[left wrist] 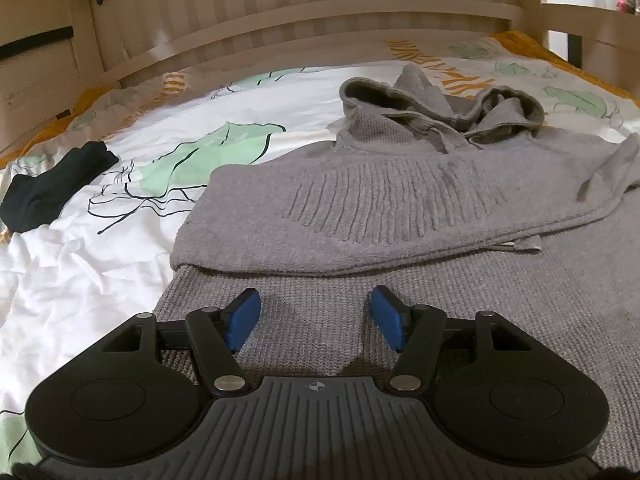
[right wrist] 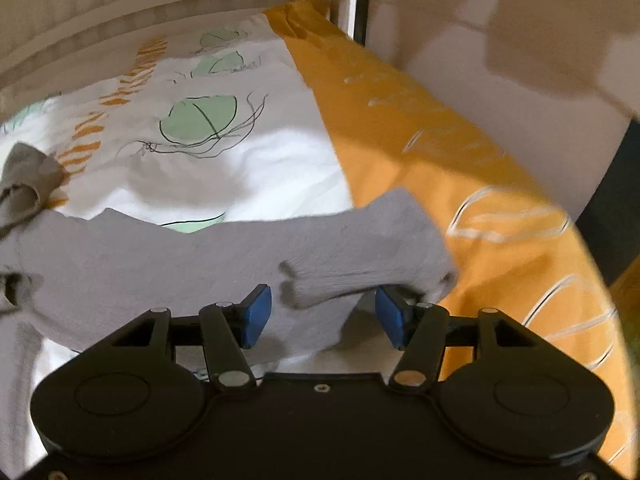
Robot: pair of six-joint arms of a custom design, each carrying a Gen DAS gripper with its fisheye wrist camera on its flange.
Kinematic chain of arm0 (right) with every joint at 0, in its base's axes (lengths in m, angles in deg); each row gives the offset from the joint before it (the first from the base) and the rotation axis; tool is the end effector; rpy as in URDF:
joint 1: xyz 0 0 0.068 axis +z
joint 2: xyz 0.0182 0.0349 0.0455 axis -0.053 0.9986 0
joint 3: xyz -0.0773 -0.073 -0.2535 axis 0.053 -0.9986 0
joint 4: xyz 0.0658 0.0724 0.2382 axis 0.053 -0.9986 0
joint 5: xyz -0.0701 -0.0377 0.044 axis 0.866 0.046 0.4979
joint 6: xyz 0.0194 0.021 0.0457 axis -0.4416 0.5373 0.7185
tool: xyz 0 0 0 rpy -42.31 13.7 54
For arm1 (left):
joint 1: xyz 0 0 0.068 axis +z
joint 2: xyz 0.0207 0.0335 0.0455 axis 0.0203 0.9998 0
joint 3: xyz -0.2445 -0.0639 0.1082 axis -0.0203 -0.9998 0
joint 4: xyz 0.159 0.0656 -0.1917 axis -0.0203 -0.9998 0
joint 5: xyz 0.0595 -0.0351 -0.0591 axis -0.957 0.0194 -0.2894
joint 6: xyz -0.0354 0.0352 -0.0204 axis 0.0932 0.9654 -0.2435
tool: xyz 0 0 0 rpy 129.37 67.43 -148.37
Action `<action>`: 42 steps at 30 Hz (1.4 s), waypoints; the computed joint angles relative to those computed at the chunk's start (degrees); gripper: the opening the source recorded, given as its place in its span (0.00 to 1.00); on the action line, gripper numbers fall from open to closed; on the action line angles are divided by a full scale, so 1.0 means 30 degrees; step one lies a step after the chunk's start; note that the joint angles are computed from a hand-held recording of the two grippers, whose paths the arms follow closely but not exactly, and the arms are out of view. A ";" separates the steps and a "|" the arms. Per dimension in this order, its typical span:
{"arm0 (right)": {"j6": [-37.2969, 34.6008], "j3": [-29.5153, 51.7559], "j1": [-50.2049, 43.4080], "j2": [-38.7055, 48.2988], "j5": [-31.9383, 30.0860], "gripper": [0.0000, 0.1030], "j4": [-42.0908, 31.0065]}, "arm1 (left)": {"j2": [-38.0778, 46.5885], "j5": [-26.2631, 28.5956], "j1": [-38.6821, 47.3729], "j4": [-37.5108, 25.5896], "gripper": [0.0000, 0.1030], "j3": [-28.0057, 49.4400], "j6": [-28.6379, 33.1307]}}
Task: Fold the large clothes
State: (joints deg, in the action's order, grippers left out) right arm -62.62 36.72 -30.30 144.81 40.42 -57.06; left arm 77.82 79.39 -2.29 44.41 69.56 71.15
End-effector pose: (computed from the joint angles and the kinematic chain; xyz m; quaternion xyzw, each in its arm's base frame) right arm 0.1955 -0.1052 0.1496 0.2614 0.8859 -0.1300 0.3605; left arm 0.2897 -0.0201 0.0957 0.1694 0.8784 0.0179 0.4465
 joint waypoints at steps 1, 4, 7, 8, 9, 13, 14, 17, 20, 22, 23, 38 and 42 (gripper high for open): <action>-0.0564 -0.0026 -0.0088 -0.0126 0.0215 0.61 0.0126 | 0.0015 -0.0074 -0.0039 0.0071 0.59 -0.0022 0.0035; -0.2091 0.0025 -0.0407 -0.0037 0.0538 0.61 0.0545 | 0.0023 -0.0164 -0.0082 0.0180 0.59 -0.0072 0.0078; -0.3254 0.0093 -0.0518 0.0357 0.0525 0.61 0.1007 | 0.0029 -0.0129 -0.0071 0.0164 0.59 -0.0059 0.0049; -0.3502 0.0114 -0.0422 0.0631 0.0551 0.61 0.1230 | 0.0040 -0.0106 -0.0055 0.0174 0.59 -0.0056 0.0046; -0.3876 0.0156 -0.0301 0.0838 0.0663 0.61 0.1309 | 0.0044 -0.0090 -0.0044 0.0180 0.59 -0.0053 0.0043; -0.4387 0.0428 0.0180 0.1934 0.1404 0.61 0.1694 | 0.0045 -0.0082 -0.0036 0.0172 0.59 -0.0052 0.0058; -0.4353 0.0448 0.0264 0.2140 0.1532 0.61 0.1802 | 0.0047 -0.0067 -0.0034 0.0171 0.59 -0.0055 0.0043; -0.4318 0.0348 0.0496 0.2119 0.1754 0.61 0.1846 | 0.0060 -0.0039 -0.0027 0.0155 0.59 -0.0035 0.0012; -0.4487 0.0191 0.0485 0.1170 0.1239 0.61 0.1312 | 0.0060 -0.0039 -0.0027 0.0155 0.60 -0.0035 0.0012; -0.4990 -0.0007 0.0237 -0.0197 0.0085 0.62 0.0582 | 0.0054 -0.0035 -0.0018 0.0152 0.60 -0.0035 0.0017; -0.5429 -0.0147 0.0037 -0.1028 -0.0684 0.64 0.0159 | 0.0054 -0.0035 -0.0018 0.0152 0.60 -0.0035 0.0017; -1.0819 -0.0229 0.1013 0.1646 0.3356 0.70 0.2530 | 0.0066 -0.0065 -0.0028 0.0257 0.60 -0.0093 0.0033; -1.1862 -0.0071 0.1827 0.3526 0.4348 0.67 0.4447 | 0.0055 -0.0039 -0.0032 0.0243 0.60 -0.0101 -0.0015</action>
